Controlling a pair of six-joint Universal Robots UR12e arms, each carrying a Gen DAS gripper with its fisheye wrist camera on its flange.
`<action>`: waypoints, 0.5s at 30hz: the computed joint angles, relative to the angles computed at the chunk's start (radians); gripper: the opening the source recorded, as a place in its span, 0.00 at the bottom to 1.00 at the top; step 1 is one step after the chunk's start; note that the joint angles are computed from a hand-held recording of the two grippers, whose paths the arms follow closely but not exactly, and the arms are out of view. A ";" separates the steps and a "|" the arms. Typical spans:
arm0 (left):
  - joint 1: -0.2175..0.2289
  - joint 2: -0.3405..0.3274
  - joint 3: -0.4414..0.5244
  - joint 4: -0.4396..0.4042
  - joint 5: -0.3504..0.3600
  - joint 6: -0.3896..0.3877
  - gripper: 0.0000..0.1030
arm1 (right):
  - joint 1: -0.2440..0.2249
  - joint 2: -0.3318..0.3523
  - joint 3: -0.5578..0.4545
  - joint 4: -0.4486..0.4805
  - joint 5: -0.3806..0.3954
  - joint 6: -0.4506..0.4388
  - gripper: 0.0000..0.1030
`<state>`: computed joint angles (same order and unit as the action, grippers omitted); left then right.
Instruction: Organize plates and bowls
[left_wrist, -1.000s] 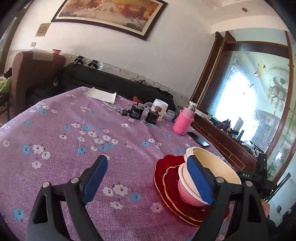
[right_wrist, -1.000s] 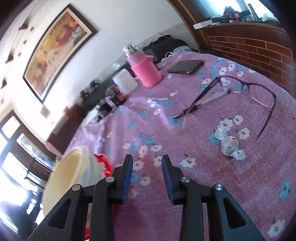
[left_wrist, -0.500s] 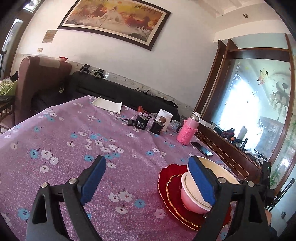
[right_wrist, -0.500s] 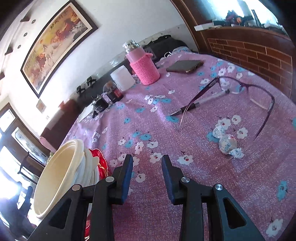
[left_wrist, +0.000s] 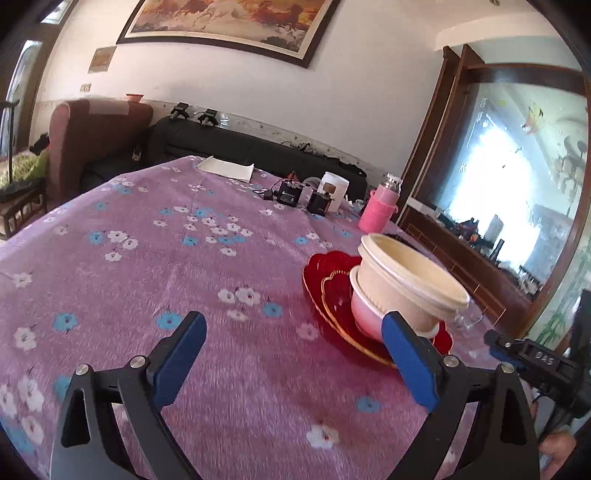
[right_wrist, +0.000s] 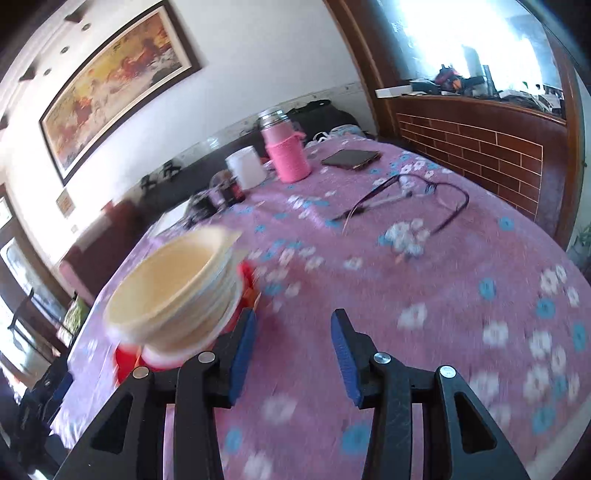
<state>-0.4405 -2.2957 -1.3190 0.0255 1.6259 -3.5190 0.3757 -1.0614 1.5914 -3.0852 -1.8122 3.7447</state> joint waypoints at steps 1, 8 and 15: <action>-0.011 0.005 -0.009 0.002 0.022 0.033 0.95 | 0.019 -0.005 0.017 -0.027 -0.036 0.001 0.47; -0.046 -0.017 0.013 0.012 0.047 0.180 1.00 | 0.119 0.039 0.023 -0.195 -0.275 -0.130 0.85; -0.050 -0.031 0.048 -0.117 0.094 0.157 1.00 | 0.092 0.028 0.035 -0.109 -0.234 -0.034 0.85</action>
